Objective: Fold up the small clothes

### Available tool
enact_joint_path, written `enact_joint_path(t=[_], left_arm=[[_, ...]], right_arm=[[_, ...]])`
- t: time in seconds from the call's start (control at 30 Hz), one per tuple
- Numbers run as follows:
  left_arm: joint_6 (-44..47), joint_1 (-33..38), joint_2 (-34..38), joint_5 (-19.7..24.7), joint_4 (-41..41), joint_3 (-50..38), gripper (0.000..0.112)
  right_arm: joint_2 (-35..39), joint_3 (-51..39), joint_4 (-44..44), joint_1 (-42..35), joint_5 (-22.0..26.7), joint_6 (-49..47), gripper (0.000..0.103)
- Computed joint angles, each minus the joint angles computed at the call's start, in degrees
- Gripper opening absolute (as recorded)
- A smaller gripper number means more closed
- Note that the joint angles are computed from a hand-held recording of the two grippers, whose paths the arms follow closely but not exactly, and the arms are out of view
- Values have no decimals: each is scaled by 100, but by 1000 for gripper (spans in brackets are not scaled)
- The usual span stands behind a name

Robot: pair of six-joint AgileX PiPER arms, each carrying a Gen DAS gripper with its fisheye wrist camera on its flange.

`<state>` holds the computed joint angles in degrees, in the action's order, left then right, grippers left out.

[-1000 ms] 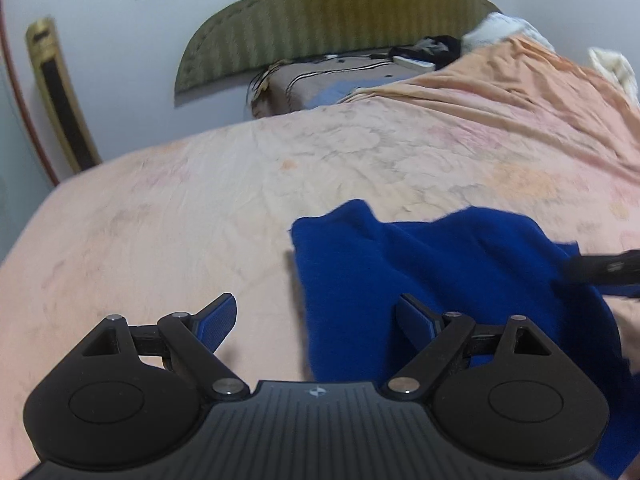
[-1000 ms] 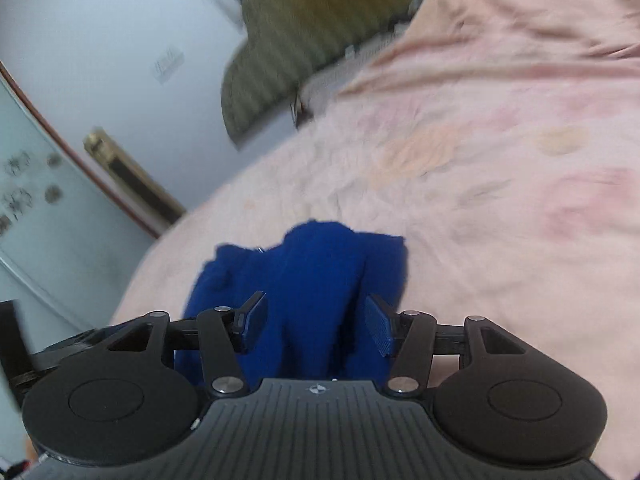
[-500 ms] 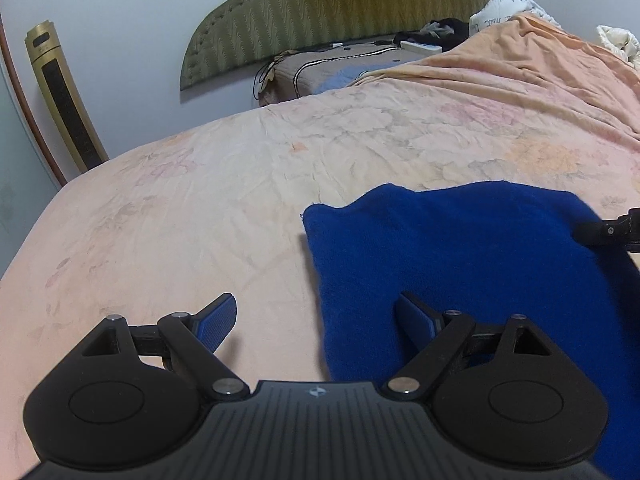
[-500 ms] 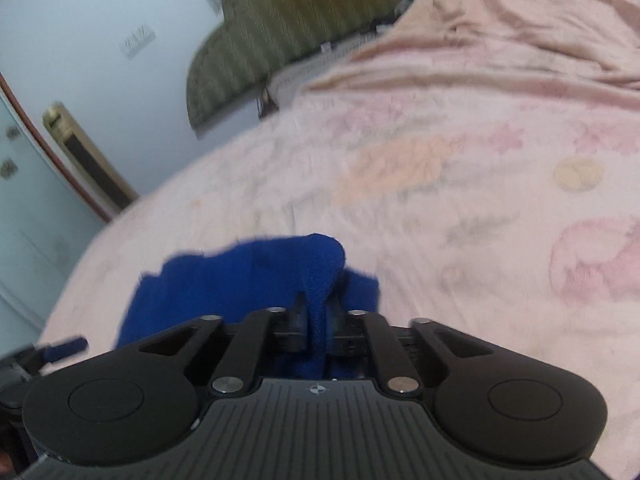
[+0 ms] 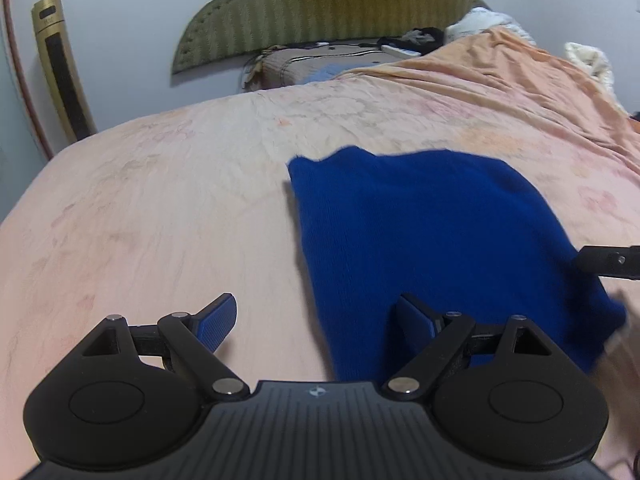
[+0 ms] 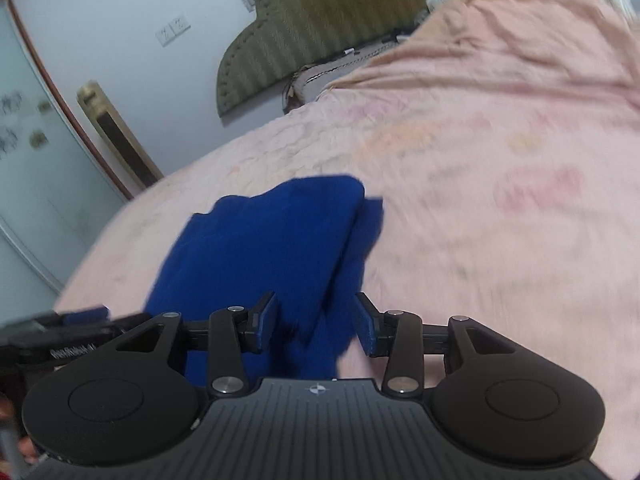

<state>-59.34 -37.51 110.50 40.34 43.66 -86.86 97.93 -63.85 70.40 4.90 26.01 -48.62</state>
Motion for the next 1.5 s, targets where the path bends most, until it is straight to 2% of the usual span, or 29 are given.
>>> enact_joint_path(t=[0.03,0.13,0.2,0.27,0.37,0.47,0.57,0.63,0.73,0.8,0.87,0.93,1.0,1.03,1.07,1.13,1.23,1.33,1.37,1.43,1.5], left_arm=[[-20,-15,-169,-168,32,282,88],[-159,-93,-658,-654,273,1110,88],[-143,-139,-957,-972,323,1588,88],[-82,-206,-1132,-1176,384,1888,88],[-8,-405,-1242,-1278,649,2156,88],[-162,-706,-1140,-1128,1209,2213,88],[-1075,-1069,-907,-550,2253,2177,88],[-1427,-1091,-809,-264,2470,2094,88],[-1760,-942,-824,-83,2452,2106,88],[-1928,-833,-884,-10,2433,2219,89],[-1719,-612,-1009,-316,2086,2357,89],[-1464,-469,-1121,-531,1746,2467,89],[-1361,-462,-1264,-619,1671,2577,88],[-1338,-478,-1370,-665,1684,2638,88],[-1353,-475,-1475,-742,1714,2705,88],[-1365,-439,-1677,-951,1678,2761,88],[-1204,-306,-1598,-1089,1337,2403,88],[-870,-307,-1141,-693,885,1752,88],[-809,-327,-968,-532,805,1554,88],[-541,-326,-674,-269,503,1208,88],[-304,-287,-517,-140,213,1028,88]], right_arm=[[-65,95,-79,-48,131,1,52],[-242,367,-476,-6,46,269,52],[-255,446,-367,-5,123,273,43],[-289,485,-247,-10,208,271,15],[-373,496,-214,58,112,367,8],[-371,533,632,-173,483,-19,7],[-412,606,1231,-398,906,-292,7],[-472,658,1329,-477,1036,-352,7],[-558,744,1263,-524,1054,-284,6],[-577,768,974,-459,853,-110,6],[-527,778,526,-352,648,172,6],[-471,701,-361,-102,420,605,6],[-573,749,-1028,175,44,929,11],[-642,771,-1170,240,-89,1030,18],[-712,787,-1244,284,-233,1096,20],[-855,775,-1516,431,-668,1369,21],[-834,554,-1779,643,-926,1431,21],[-583,282,-1245,757,-691,781,21],[-483,200,-1387,820,-659,885,27],[-244,48,-2317,965,-801,1779,26],[-105,16,-2752,959,-898,2365,26]])
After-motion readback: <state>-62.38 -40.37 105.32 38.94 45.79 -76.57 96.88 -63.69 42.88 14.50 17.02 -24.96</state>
